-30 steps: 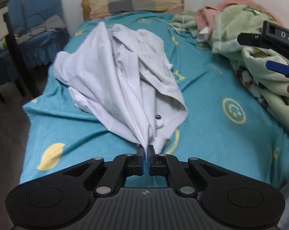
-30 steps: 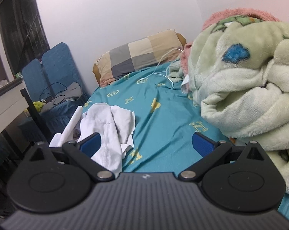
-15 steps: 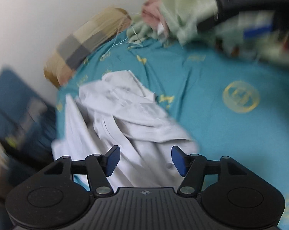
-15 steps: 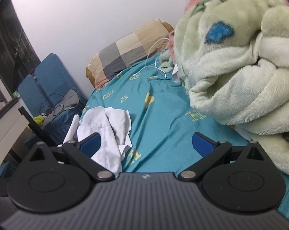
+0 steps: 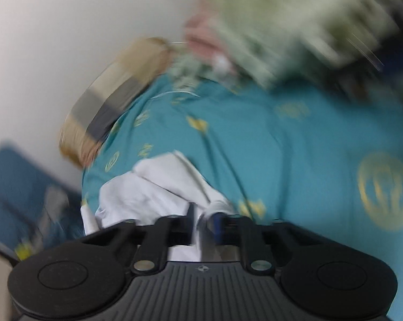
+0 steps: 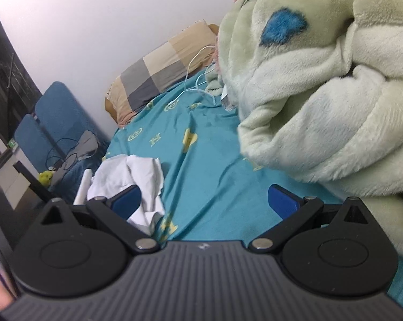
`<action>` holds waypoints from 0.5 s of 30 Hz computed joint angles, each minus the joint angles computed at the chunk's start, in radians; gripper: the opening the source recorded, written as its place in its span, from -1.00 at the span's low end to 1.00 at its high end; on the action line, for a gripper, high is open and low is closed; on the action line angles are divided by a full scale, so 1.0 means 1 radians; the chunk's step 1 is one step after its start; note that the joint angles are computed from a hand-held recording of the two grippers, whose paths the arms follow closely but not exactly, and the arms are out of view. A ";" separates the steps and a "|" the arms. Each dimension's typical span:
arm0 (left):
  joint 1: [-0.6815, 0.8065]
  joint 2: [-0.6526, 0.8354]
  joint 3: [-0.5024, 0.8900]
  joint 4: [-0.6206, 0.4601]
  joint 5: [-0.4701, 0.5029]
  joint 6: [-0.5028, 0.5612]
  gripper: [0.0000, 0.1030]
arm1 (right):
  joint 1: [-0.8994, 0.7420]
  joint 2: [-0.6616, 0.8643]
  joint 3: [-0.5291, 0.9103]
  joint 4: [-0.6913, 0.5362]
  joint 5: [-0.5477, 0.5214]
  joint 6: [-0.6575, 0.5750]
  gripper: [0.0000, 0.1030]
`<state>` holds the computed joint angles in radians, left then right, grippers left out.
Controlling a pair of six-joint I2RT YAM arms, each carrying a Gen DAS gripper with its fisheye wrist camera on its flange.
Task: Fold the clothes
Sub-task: 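Grasp the shirt with the right gripper while the left gripper holds it up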
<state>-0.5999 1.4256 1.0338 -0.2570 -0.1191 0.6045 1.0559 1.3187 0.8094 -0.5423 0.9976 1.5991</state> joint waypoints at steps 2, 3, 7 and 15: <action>0.037 0.029 0.120 -0.072 0.053 -0.110 -0.92 | -0.001 -0.019 -0.016 -0.002 0.015 0.016 1.00; 0.048 0.033 0.170 -0.108 0.078 -0.156 -0.92 | 0.001 -0.032 -0.031 0.024 0.017 0.003 1.00; 0.061 -0.013 0.303 -0.245 0.157 -0.319 -0.92 | 0.011 -0.063 -0.102 0.305 -0.003 -0.206 1.00; 0.000 -0.166 0.307 -0.345 0.144 -0.414 -0.92 | 0.000 0.121 -0.024 0.677 -0.199 -0.517 1.00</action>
<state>-0.5999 1.2593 1.3412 -0.6015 0.0251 0.1903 1.0561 1.4402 0.7857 0.1344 0.7985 1.0821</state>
